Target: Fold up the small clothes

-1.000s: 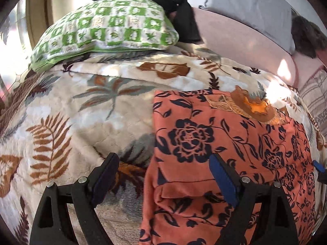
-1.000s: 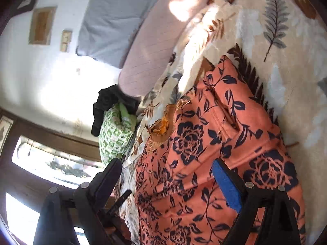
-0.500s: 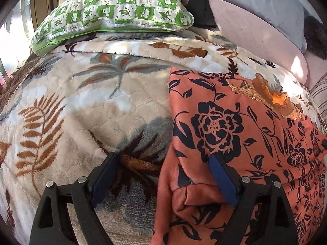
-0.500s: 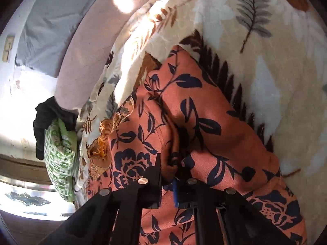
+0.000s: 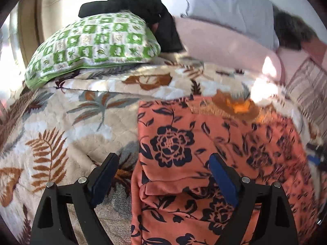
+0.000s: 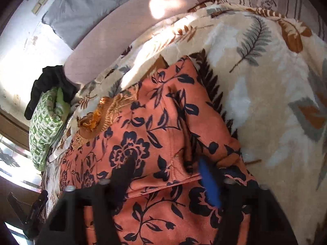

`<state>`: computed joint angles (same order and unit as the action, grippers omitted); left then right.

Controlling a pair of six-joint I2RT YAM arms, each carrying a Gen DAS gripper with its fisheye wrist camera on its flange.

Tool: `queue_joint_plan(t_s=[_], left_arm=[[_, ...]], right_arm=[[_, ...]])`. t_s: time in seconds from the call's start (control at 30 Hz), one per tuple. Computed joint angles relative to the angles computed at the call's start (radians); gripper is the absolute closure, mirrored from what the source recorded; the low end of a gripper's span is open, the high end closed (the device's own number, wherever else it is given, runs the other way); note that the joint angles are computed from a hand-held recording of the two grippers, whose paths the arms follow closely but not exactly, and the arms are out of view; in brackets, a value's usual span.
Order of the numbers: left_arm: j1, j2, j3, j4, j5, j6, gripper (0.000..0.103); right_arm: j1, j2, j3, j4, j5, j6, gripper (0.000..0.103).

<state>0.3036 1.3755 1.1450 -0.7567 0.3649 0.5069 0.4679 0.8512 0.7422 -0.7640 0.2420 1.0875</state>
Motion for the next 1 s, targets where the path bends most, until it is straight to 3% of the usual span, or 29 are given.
queue_joint_plan(t_s=[0.07, 0.13, 0.2, 0.3, 0.4, 0.43, 0.5, 0.53, 0.57, 0.7, 0.8, 0.87, 0.93, 1.0], left_arm=[[-0.089, 0.045, -0.064, 0.044, -0.210, 0.066, 0.012], [-0.029, 0.053, -0.064, 0.044, -0.125, 0.032, 0.011], [0.012, 0.084, -0.002, -0.025, -0.082, 0.003, 0.011], [0.046, 0.035, 0.004, -0.016, -0.041, 0.003, 0.011], [0.045, 0.005, 0.009, -0.042, 0.015, 0.031, 0.011], [0.014, 0.006, -0.006, -0.034, -0.033, 0.049, 0.011], [-0.066, 0.059, -0.045, 0.011, -0.201, 0.061, 0.011], [-0.045, 0.075, -0.047, 0.013, -0.165, 0.042, 0.010], [-0.017, 0.090, -0.025, -0.009, -0.123, 0.017, 0.010], [-0.008, 0.105, -0.030, 0.008, -0.108, 0.025, 0.007], [0.001, 0.116, -0.032, 0.017, -0.099, 0.006, 0.004], [0.012, 0.129, -0.021, 0.008, -0.086, -0.001, 0.000], [0.043, 0.133, 0.013, -0.041, -0.048, 0.009, 0.001], [0.108, 0.086, 0.014, -0.058, 0.024, 0.028, 0.001]], right_arm=[[0.046, -0.022, 0.042, -0.056, 0.069, 0.025, 0.024], [0.058, -0.043, 0.076, -0.066, 0.078, 0.026, 0.024], [0.064, -0.031, 0.123, -0.069, 0.075, -0.004, 0.024], [0.046, 0.011, 0.170, -0.009, 0.033, -0.083, 0.024], [-0.035, 0.027, 0.115, 0.139, -0.095, -0.127, 0.020], [-0.083, 0.037, 0.064, 0.203, -0.168, -0.111, 0.013], [-0.224, 0.116, -0.041, 0.279, -0.374, -0.048, 0.012], [-0.270, 0.123, -0.113, 0.346, -0.441, -0.010, 0.014], [-0.282, 0.079, -0.150, 0.388, -0.437, 0.012, 0.014], [-0.268, 0.039, -0.049, 0.311, -0.410, -0.066, 0.014], [-0.334, 0.087, -0.028, 0.395, -0.484, -0.120, 0.014], [-0.403, 0.197, -0.042, 0.459, -0.526, -0.176, 0.011], [-0.480, 0.276, -0.095, 0.527, -0.612, -0.131, 0.012], [-0.453, 0.179, -0.073, 0.460, -0.569, -0.109, 0.013]])
